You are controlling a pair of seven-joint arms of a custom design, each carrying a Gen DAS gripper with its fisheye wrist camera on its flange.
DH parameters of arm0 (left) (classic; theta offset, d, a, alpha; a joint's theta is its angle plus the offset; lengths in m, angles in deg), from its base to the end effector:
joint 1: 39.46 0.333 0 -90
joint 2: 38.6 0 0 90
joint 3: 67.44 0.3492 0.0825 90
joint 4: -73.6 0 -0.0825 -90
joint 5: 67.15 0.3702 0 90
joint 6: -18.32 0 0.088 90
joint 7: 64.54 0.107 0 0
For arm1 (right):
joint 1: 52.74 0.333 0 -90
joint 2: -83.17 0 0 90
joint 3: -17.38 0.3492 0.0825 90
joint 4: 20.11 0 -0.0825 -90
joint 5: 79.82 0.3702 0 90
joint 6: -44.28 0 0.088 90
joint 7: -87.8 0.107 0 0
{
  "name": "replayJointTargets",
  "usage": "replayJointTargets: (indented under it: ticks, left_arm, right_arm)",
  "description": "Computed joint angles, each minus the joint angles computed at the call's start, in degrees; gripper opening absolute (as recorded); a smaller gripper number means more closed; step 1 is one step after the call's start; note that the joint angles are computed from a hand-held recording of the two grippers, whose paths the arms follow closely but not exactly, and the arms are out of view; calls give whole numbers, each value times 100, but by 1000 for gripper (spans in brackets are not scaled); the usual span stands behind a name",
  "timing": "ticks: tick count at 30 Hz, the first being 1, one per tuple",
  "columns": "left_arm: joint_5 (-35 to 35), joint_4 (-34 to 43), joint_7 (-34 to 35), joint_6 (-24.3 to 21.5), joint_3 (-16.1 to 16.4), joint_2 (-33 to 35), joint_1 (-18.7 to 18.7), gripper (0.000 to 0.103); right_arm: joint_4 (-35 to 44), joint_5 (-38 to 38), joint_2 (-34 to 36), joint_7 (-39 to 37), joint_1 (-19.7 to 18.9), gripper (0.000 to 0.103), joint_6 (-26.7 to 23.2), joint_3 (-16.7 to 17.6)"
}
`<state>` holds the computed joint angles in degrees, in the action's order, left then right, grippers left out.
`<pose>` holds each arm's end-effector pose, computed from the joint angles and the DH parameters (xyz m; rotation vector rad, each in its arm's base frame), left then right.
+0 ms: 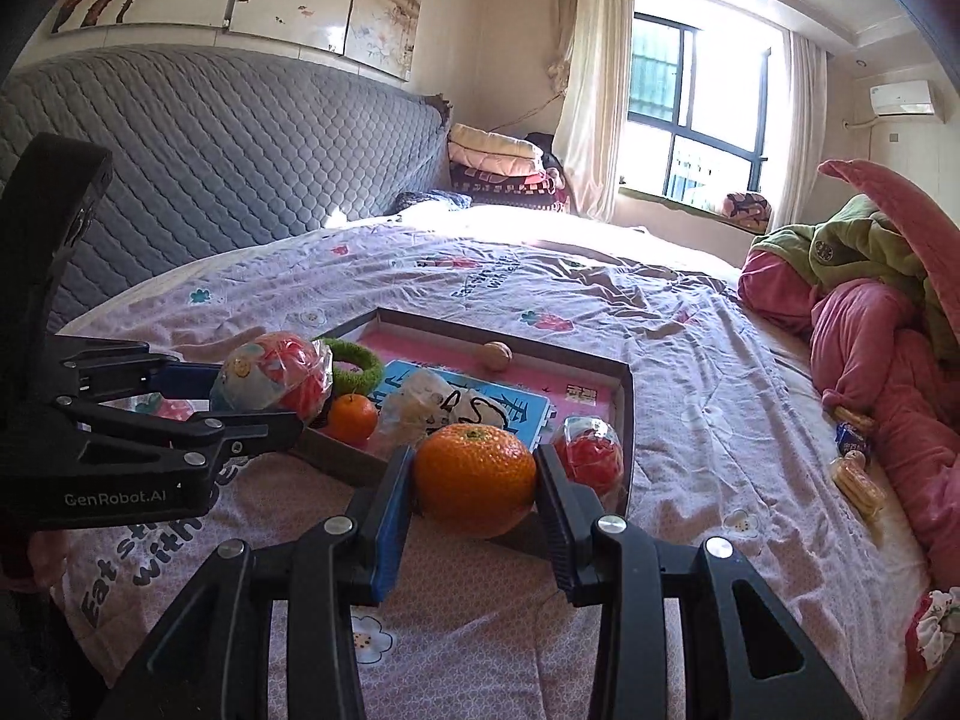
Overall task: Organize objects
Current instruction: 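Lift the egg pack and orange and carry them over the tray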
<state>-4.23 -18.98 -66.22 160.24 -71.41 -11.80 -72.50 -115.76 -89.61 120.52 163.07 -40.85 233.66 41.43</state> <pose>0.5746 -0.4263 0.4318 -1.8602 1.5205 -0.7635 0.6316 0.3827 0.4152 -2.0051 0.7575 -0.5761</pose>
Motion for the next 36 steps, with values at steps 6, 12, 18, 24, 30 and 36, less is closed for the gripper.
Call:
replayJointTargets:
  ticks: [6,12,18,24,30,36]
  left_arm:
    - [16,173,61,27,54,65,35,51]
    - [0,289,129,84,100,128,72,51]
    - [-93,334,164,144,149,171,112,51]
    - [-148,414,226,173,210,230,138,51]
    - [-132,539,265,199,273,285,158,51]
    - [-112,685,275,203,351,336,163,51]
  right_arm:
    - [253,47,105,-21,63,40,-66,-40]
    - [684,146,301,-128,250,40,-194,-164]
    - [1039,257,486,-280,363,40,-310,-192]
    - [1377,368,659,-472,444,40,-431,-171]
    - [1775,511,846,-653,531,40,-546,-163]
    - [2263,676,1055,-816,656,40,-697,-230]
